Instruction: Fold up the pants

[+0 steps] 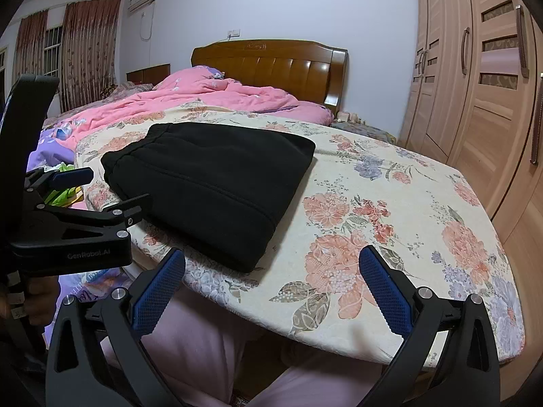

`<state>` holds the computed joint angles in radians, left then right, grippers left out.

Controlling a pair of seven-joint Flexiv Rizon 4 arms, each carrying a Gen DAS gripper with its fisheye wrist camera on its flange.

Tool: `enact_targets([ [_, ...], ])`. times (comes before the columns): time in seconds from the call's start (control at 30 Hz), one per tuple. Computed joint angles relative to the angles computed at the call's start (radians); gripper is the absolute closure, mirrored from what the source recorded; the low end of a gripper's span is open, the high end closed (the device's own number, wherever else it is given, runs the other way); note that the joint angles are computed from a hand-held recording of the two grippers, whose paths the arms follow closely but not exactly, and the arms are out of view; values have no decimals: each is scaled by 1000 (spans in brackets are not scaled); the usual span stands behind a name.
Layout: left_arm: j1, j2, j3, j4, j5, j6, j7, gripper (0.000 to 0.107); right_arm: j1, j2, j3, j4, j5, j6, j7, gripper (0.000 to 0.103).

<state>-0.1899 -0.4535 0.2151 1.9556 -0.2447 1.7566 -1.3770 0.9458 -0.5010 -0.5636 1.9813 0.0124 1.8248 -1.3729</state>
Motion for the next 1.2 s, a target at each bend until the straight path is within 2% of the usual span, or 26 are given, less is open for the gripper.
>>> enact_targets([
  [1.2,35,8,-28,1,30,-30,-32,5,2,-2,-5,0,-12,-7,4,4],
])
